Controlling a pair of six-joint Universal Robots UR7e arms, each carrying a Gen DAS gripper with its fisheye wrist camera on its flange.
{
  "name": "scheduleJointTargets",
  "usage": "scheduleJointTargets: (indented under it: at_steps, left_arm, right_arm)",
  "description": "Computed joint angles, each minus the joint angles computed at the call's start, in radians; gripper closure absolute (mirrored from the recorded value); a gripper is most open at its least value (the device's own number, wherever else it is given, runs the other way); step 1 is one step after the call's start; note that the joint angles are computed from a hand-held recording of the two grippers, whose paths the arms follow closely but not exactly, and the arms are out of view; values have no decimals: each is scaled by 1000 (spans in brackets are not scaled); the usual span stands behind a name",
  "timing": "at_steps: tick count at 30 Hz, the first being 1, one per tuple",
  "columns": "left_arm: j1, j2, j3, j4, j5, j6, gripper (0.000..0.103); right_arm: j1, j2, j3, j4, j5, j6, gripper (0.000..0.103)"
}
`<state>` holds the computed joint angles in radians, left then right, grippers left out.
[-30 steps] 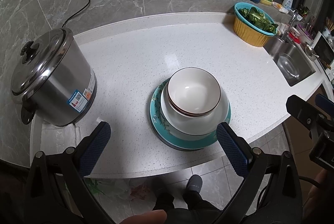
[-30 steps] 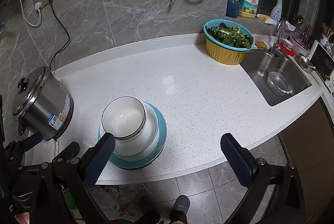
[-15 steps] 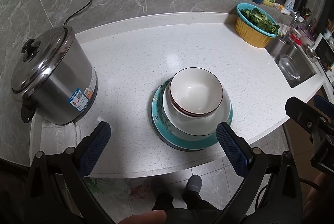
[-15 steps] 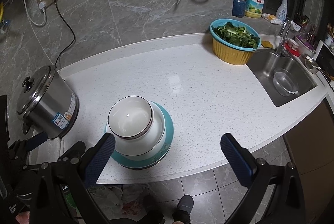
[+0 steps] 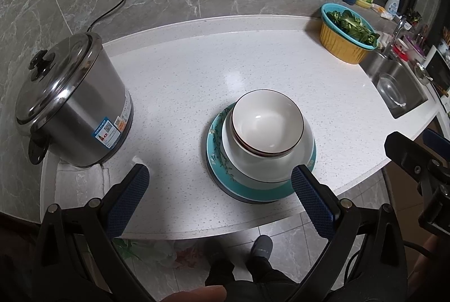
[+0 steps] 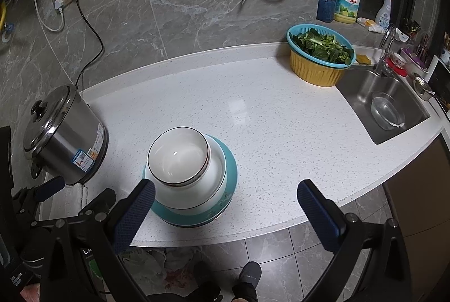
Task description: Organize plates and bowls
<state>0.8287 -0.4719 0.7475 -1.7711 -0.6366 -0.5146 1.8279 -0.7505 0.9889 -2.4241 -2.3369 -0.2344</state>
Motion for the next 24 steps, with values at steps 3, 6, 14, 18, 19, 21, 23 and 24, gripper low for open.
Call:
scheduleJointTargets:
  at_steps: [3,6,14,18,19,21,23,24]
  left_arm:
    - [0,0,3,-4,-2,1,0]
    - [0,0,4,-5,-2,2,0]
    - [1,5,-2,-2,-2,3,0]
    - [2,7,-5,-2,0,5,0]
    - [2,8,-5,-2,0,6,0]
    - [1,7,-5,0,0,4,0]
    - [2,8,-7,-2,-1,8,0]
    - [3,9,-9,-4,-3,12,0]
  right_arm:
    - [0,0,-1,1,-1,1,0]
    - [0,0,1,0,-1,1,0]
    - [1,1,2,-1,-3,4,0]
    - [0,1,1,0,-2,4,0]
    - [1,1,1,0,-3,4,0]
    - [1,1,0,-1,-2,3,0]
    - [0,2,0,-1,-2,3,0]
    - [0,2,-1,1,-2,4,0]
